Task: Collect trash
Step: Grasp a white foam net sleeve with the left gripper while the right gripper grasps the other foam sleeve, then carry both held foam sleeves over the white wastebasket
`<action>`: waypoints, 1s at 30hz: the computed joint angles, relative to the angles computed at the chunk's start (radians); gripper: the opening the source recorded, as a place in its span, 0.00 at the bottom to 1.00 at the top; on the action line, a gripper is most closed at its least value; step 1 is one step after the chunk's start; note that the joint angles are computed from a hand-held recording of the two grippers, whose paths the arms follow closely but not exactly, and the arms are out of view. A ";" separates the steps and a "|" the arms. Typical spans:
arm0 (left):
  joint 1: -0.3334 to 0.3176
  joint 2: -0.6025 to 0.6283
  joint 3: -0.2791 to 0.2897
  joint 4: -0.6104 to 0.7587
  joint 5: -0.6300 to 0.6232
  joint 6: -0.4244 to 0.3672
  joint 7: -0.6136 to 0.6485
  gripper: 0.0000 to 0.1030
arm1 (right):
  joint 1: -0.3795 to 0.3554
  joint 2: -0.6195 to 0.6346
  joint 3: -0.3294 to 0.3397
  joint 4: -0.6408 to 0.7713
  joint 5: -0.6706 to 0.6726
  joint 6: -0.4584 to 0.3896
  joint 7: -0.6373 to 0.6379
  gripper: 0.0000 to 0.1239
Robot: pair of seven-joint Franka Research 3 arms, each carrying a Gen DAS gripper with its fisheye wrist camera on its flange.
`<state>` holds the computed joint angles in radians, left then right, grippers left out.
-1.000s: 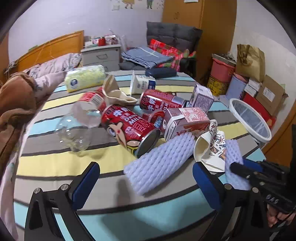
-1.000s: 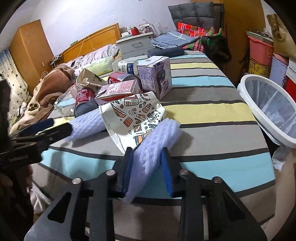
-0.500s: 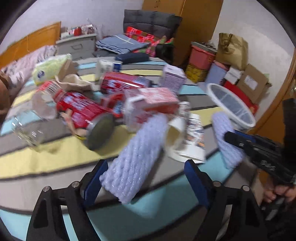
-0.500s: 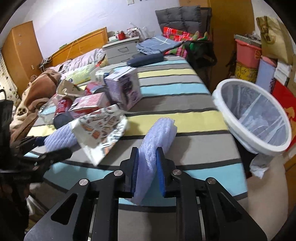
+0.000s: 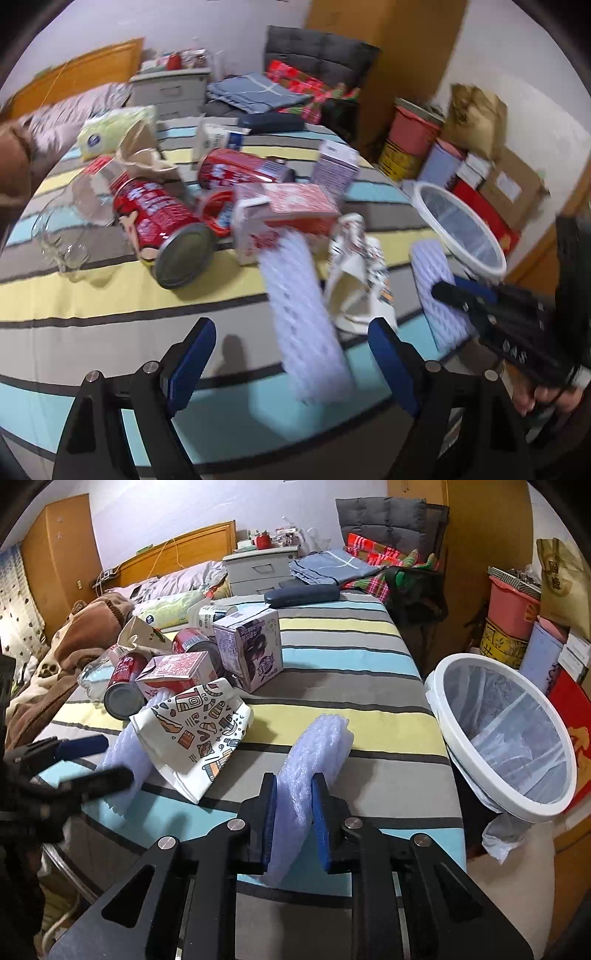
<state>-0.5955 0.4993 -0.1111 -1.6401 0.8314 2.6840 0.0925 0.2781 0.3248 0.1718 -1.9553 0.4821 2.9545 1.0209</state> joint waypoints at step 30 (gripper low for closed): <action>-0.018 -0.012 -0.005 0.027 -0.050 -0.121 -0.077 0.25 | -0.080 -0.003 0.080 0.009 0.270 0.004 -0.249 0.16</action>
